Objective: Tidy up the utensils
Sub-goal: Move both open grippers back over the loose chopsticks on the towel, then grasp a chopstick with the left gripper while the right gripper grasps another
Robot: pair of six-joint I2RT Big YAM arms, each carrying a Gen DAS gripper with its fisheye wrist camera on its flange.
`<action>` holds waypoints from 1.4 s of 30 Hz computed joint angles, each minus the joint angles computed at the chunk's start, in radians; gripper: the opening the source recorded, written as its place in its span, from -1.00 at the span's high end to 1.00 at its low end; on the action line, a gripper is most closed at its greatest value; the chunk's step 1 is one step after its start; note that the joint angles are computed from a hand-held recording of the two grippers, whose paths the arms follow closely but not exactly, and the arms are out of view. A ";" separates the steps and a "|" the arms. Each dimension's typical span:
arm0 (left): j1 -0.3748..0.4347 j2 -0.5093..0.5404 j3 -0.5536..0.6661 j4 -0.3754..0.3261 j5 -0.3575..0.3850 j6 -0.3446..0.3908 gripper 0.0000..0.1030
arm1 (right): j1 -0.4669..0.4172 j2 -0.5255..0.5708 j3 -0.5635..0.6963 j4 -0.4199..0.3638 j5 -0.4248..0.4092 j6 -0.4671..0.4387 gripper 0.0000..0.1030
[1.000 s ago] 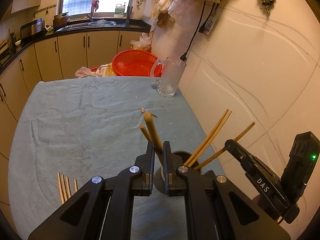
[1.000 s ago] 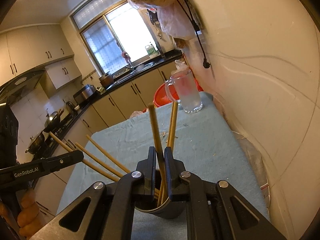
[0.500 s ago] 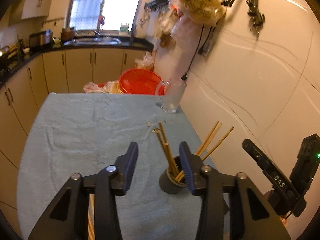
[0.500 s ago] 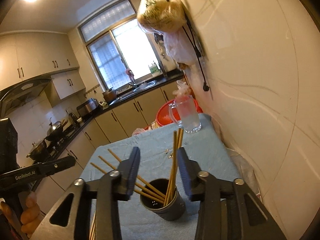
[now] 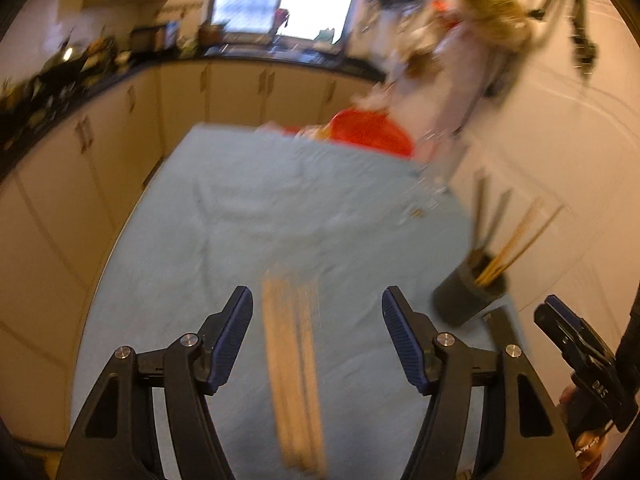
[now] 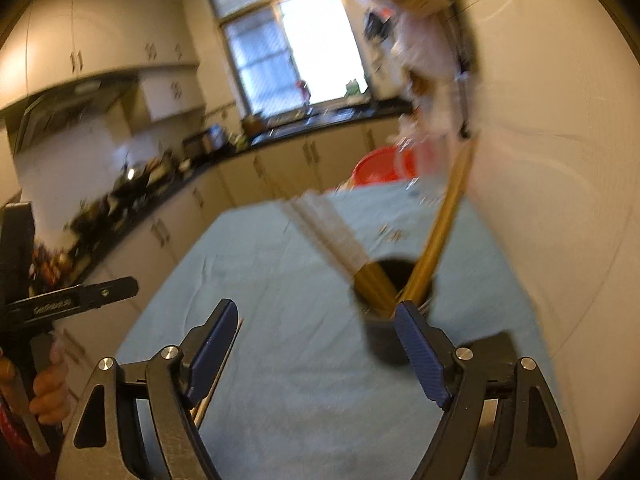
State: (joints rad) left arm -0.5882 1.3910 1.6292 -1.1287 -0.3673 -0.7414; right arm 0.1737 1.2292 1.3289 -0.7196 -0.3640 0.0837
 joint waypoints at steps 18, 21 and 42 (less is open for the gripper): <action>0.163 0.127 -0.051 -0.087 0.283 -0.056 0.02 | 0.102 0.090 -0.002 -0.083 0.047 -0.026 -0.65; 0.173 0.166 -0.022 -0.106 0.303 -0.046 0.20 | 0.094 0.089 -0.004 -0.084 0.040 -0.028 -0.65; 0.168 0.242 0.044 -0.164 0.233 -0.001 0.86 | 0.141 0.140 0.052 -0.149 0.054 -0.050 -0.60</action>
State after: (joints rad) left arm -0.4206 1.6333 1.6732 -1.2923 -0.1344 -0.7420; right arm 0.3145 1.3696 1.3811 -0.8683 -0.3104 0.0335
